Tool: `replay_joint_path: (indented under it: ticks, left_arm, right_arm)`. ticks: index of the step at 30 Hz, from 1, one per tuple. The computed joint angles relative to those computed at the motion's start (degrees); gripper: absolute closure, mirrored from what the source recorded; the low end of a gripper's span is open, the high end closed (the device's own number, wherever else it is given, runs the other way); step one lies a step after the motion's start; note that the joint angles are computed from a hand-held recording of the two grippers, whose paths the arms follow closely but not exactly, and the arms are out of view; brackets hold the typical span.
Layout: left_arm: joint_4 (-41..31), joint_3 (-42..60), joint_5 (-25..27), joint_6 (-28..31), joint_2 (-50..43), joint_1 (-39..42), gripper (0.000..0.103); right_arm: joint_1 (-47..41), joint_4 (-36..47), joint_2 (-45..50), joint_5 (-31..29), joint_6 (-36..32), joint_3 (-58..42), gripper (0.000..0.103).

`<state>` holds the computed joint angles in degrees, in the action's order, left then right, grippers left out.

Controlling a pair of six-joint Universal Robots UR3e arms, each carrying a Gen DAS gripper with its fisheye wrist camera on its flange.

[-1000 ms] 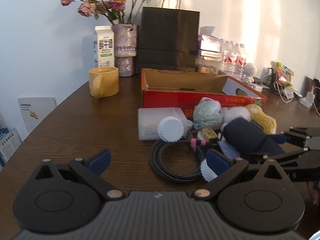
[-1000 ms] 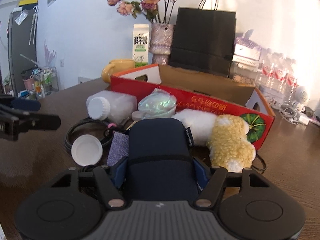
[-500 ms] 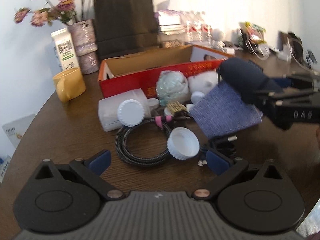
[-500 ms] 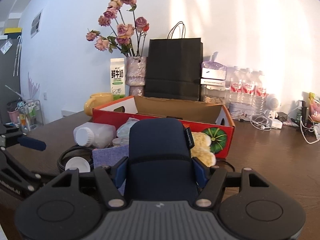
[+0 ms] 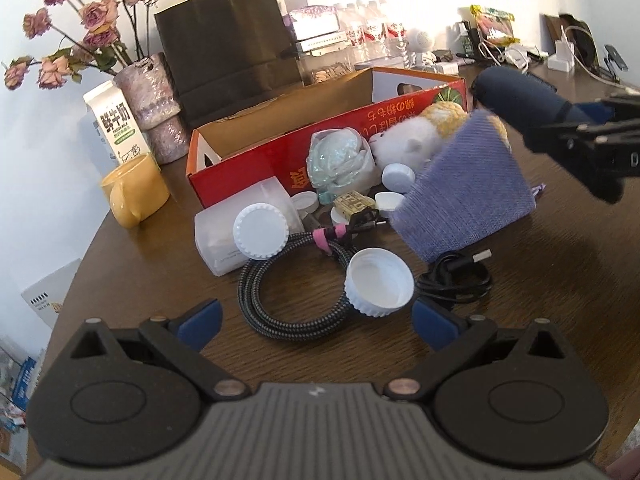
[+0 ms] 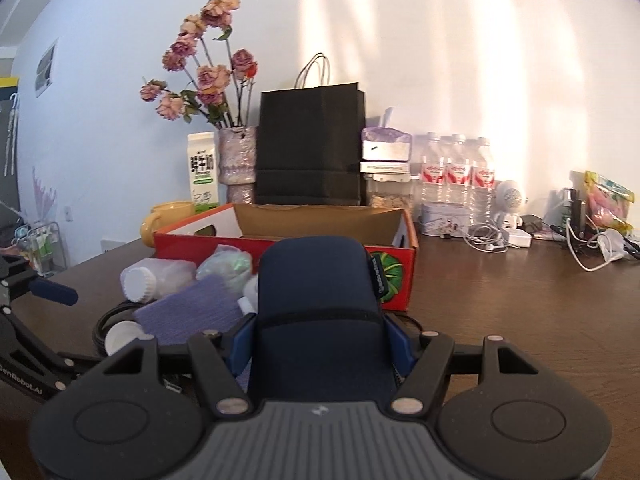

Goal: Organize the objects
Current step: 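Lift the blue case with the right tool while the left tool grasps a white bottle cap, then carry both items to the box while the left tool drops the cap inside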

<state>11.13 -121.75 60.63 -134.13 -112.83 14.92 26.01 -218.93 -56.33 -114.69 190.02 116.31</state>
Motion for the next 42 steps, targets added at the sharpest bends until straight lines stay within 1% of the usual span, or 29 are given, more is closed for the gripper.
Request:
replay_joint_path:
  ticks: [5,12,19,22,27,31,33,38,39,40,42]
  left_arm:
    - [0.0,0.8,1.2,2.2,-1.1,-0.9,0.0]
    - [1.0,2.0,1.8,3.2,-2.4,-2.0,0.002]
    - [2.6,2.2,1.0,5.7,-3.3,-2.3,0.003]
    - [2.9,2.2,0.0,7.1,-3.7,-2.2,0.009]
    - [1.6,2.4,-2.7,9.5,-3.9,-1.8,0.033]
    - [1.1,3.2,-4.2,10.5,-4.7,-1.7,0.039]
    - [0.2,3.5,-5.1,11.2,-4.8,-1.6,0.044]
    - [2.2,3.7,-6.7,13.6,-6.3,-1.5,0.046]
    - [1.7,4.0,-7.3,14.6,-6.4,-1.4,0.054]
    - [-0.4,4.4,-7.8,15.7,-6.0,-1.3,0.061]
    - [-1.6,4.4,-8.5,16.4,-5.7,-1.1,0.063]
  right_arm:
    - [-1.0,-0.8,-0.9,-0.1,0.6,1.9,0.038]
    - [-0.8,-0.4,-1.0,0.2,0.4,2.0,0.038]
    - [-1.0,0.2,-1.3,0.6,0.4,2.1,0.038]
    - [-1.0,0.5,-1.4,0.7,0.4,2.0,0.038]
    - [-1.1,1.1,-1.5,0.9,0.4,1.8,0.038]
    - [-1.1,1.4,-1.6,1.2,0.3,1.8,0.038]
    - [-1.1,1.7,-1.6,1.4,0.2,1.8,0.038]
    - [-1.3,2.3,-1.9,1.8,0.2,1.8,0.038]
    - [-1.3,2.4,-1.9,1.8,0.2,1.7,0.038]
    - [-1.4,2.5,-1.9,1.9,0.2,1.7,0.038]
    - [-1.5,2.7,-2.0,2.1,0.4,1.7,0.038]
